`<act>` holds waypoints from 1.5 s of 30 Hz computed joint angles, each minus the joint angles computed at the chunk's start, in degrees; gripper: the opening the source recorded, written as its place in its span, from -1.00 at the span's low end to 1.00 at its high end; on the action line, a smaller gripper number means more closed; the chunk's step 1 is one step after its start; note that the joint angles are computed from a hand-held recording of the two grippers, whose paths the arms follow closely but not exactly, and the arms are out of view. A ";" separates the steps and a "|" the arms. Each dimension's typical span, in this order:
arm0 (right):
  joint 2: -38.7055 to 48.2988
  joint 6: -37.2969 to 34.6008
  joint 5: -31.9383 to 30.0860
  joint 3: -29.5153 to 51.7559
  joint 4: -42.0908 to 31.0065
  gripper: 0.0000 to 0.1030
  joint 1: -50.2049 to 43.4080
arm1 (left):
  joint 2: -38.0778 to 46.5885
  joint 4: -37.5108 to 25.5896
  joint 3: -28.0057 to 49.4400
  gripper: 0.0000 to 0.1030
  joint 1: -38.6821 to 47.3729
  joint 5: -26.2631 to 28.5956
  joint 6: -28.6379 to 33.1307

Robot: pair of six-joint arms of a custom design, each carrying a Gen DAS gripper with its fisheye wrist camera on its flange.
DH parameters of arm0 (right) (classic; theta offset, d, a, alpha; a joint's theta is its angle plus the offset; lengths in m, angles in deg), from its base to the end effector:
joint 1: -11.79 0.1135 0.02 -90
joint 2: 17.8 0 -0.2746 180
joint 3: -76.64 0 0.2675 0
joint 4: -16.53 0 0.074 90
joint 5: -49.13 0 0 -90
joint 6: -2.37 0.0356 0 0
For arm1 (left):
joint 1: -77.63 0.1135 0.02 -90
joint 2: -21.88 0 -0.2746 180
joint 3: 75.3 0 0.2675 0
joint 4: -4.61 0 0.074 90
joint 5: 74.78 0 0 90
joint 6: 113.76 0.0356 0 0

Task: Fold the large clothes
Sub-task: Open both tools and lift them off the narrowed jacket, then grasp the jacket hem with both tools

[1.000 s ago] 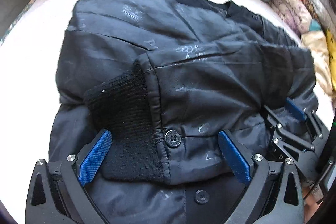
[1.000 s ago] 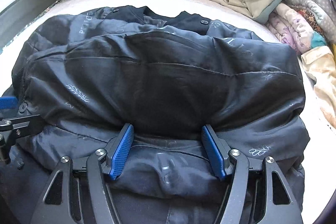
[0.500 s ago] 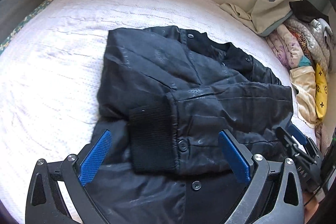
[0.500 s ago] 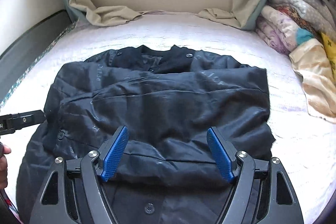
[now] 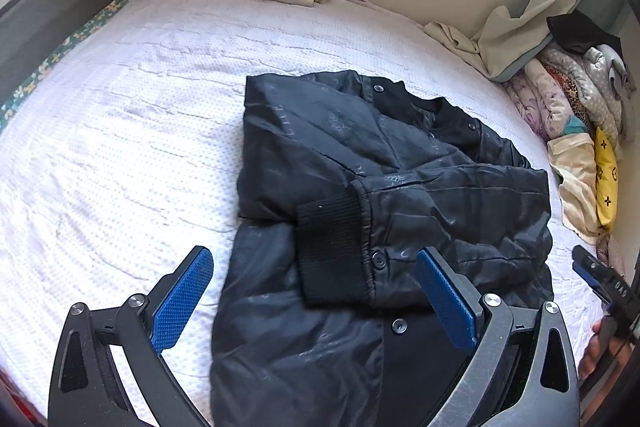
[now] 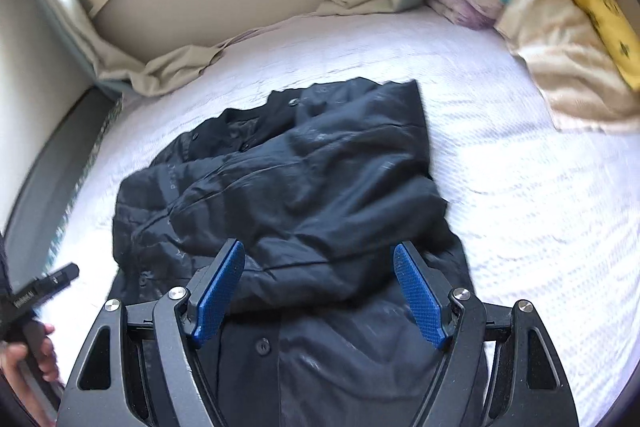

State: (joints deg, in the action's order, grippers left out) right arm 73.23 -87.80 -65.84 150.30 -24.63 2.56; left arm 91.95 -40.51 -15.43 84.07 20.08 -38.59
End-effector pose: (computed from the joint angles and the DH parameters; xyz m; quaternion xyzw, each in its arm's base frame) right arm 0.3338 -0.0390 0.2176 0.0158 0.9415 0.1857 0.2809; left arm 0.2507 0.0253 0.2343 -0.1636 0.9396 -0.0621 0.2940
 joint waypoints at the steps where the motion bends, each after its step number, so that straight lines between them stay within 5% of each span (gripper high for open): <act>1: -0.22 -0.33 -1.08 0.18 -1.11 0.48 -1.23 | -0.79 -0.34 -0.39 0.98 0.64 0.32 0.82; 17: -0.83 -14.40 -6.99 3.35 -16.14 0.47 -18.02 | -7.06 -6.63 -5.07 0.98 9.49 2.98 9.41; 27: -2.79 -25.17 -11.46 2.90 -29.56 0.51 -25.98 | -8.76 -17.20 -6.33 0.89 17.91 15.25 20.39; 34: -1.12 -37.11 -8.52 -3.94 -35.56 0.52 -34.64 | -11.48 -27.39 -9.84 0.89 28.59 23.45 31.04; 39: 4.21 -41.34 -7.72 -5.88 -38.91 0.51 -38.31 | -8.99 -26.38 -15.68 0.85 34.22 23.32 34.87; 45: 6.00 -39.95 -4.00 -7.42 -34.64 0.48 -37.95 | -5.81 -23.81 -18.01 0.81 34.86 21.77 35.02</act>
